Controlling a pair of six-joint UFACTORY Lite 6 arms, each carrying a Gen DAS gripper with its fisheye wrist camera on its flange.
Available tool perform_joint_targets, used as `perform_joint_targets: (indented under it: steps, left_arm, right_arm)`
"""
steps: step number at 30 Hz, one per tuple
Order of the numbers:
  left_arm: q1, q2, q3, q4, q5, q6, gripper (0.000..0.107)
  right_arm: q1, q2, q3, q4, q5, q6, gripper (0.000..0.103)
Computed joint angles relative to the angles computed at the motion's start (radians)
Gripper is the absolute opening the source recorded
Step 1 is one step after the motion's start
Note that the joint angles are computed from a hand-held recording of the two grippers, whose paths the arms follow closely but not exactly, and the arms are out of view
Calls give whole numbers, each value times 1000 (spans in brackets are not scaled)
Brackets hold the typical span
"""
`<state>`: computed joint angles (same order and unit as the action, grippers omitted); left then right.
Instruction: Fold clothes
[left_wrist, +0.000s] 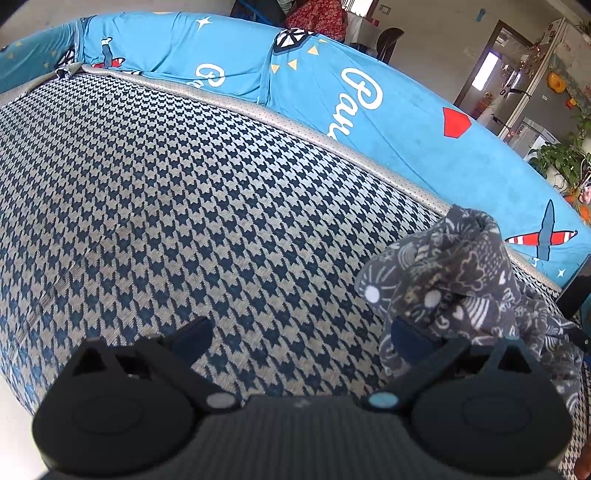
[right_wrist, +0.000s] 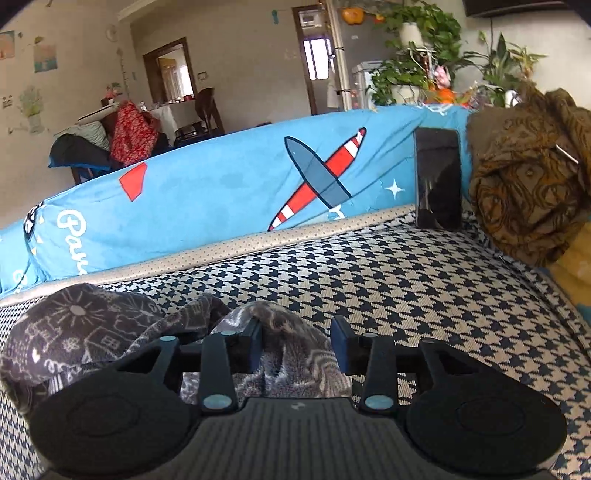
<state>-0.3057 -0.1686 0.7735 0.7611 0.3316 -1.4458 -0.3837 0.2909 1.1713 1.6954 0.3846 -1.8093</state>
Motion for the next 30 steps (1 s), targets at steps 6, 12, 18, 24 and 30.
perform_joint_targets:
  steps: [6, 12, 18, 24, 30]
  left_arm:
    - [-29, 31, 34, 110, 16, -99, 103]
    - [-45, 99, 96, 244, -37, -201, 103]
    - [-111, 215, 194, 410, -33, -311, 103]
    - [-138, 333, 300, 479, -35, -327, 103]
    - [-135, 411, 376, 494, -56, -290, 103]
  right_arm:
    - [-95, -31, -36, -59, 203, -88, 46]
    - [-136, -32, -38, -131, 349, -110, 55]
    - [-145, 28, 30, -264, 516, 78, 60]
    - [-78, 17, 7, -302, 533, 77, 60]
    - [13, 29, -8, -296, 435, 84, 61]
